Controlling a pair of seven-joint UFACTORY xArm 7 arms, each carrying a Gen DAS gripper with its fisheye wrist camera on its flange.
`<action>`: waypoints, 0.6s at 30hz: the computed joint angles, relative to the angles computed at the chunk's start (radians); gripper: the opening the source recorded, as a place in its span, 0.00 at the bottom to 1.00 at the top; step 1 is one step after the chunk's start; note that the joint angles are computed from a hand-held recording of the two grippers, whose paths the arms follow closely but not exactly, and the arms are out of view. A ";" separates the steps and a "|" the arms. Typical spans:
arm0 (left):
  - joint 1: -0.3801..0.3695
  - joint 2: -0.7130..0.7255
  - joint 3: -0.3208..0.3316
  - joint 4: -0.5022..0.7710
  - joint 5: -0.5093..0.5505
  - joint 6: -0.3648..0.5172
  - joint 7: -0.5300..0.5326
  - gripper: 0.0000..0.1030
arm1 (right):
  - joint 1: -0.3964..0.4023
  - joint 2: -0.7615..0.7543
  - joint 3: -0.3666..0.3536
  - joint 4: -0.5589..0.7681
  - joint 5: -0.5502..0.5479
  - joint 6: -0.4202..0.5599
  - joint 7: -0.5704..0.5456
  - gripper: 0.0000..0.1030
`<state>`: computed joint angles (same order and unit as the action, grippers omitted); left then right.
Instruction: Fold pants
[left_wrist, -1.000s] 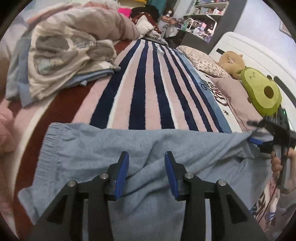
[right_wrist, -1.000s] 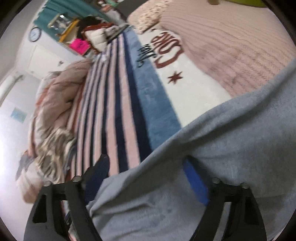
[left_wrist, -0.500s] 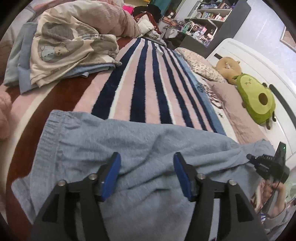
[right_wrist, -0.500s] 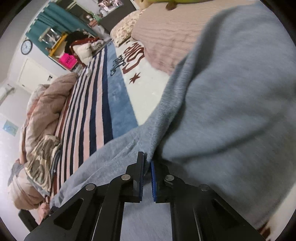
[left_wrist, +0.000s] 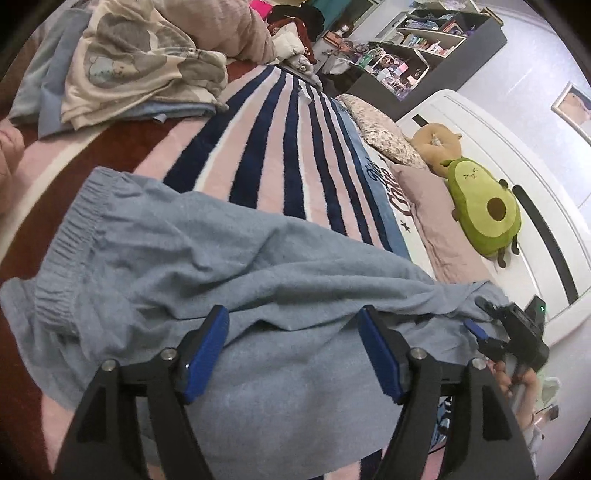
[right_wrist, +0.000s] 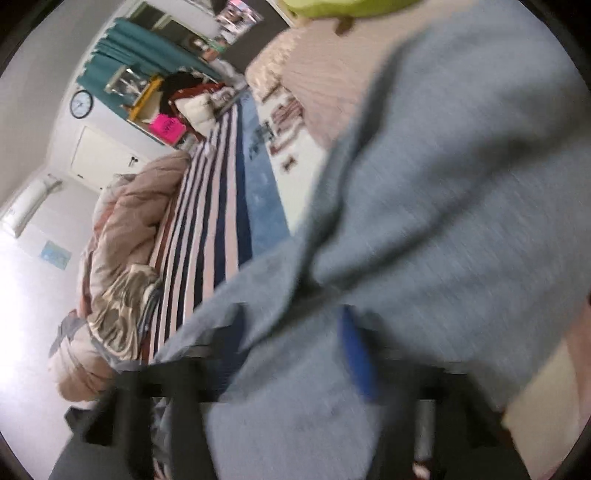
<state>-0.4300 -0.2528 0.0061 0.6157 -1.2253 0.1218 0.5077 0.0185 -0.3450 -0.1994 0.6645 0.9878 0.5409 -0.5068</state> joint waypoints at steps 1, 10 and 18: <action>0.008 0.003 -0.003 0.001 0.017 0.004 -0.017 0.67 | 0.003 0.031 0.010 0.027 -0.011 -0.005 0.014 0.57; 0.040 0.052 0.030 0.061 -0.242 0.181 0.208 0.67 | -0.034 0.215 0.077 0.153 -0.077 -0.063 0.127 0.54; 0.130 0.076 -0.020 0.098 -0.340 0.373 0.298 0.69 | -0.042 0.092 0.071 0.094 -0.006 -0.021 0.061 0.39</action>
